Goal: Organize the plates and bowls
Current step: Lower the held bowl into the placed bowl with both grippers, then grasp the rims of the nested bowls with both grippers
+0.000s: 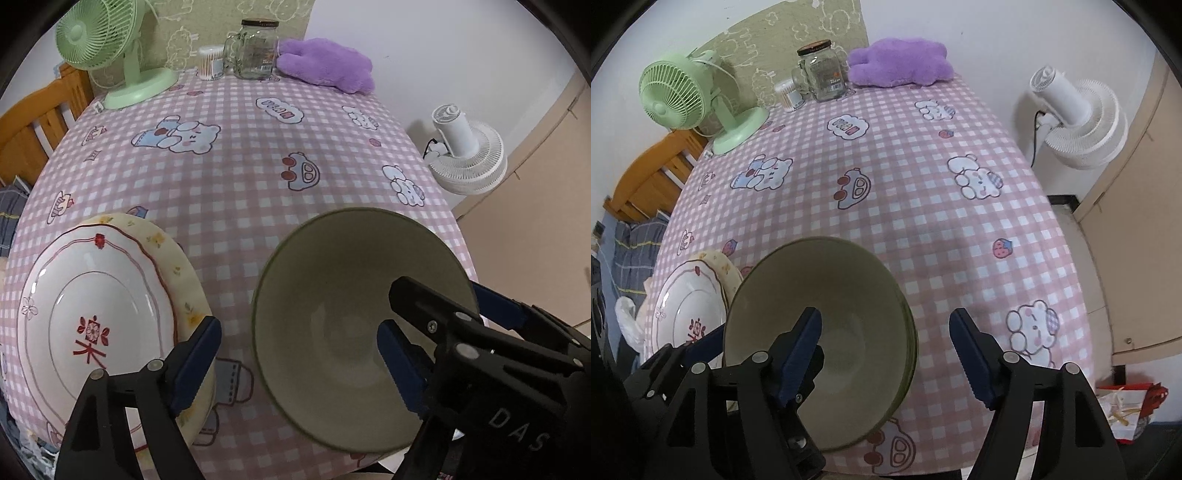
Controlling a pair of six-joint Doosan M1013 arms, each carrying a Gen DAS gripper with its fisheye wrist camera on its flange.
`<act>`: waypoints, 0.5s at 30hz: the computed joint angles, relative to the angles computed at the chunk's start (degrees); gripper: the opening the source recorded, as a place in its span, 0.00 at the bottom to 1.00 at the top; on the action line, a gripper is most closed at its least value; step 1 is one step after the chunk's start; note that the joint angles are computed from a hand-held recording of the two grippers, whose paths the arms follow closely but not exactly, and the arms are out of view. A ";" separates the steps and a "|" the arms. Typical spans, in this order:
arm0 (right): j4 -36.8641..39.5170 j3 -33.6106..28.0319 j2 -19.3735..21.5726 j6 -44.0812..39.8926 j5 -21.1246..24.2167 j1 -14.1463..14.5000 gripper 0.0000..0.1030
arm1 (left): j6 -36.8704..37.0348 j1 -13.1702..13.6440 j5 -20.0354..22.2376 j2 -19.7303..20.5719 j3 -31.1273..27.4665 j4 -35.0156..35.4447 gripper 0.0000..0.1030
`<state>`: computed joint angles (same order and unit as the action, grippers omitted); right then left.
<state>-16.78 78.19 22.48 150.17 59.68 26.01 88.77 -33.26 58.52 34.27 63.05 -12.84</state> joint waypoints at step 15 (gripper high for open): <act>14.86 2.99 0.38 -10.95 -7.71 -4.63 0.73 | -1.78 -0.14 3.43 3.06 -2.84 -1.90 0.77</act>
<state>-1.91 81.19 22.86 139.22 51.97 21.39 86.99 -33.41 61.95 37.33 60.21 -14.74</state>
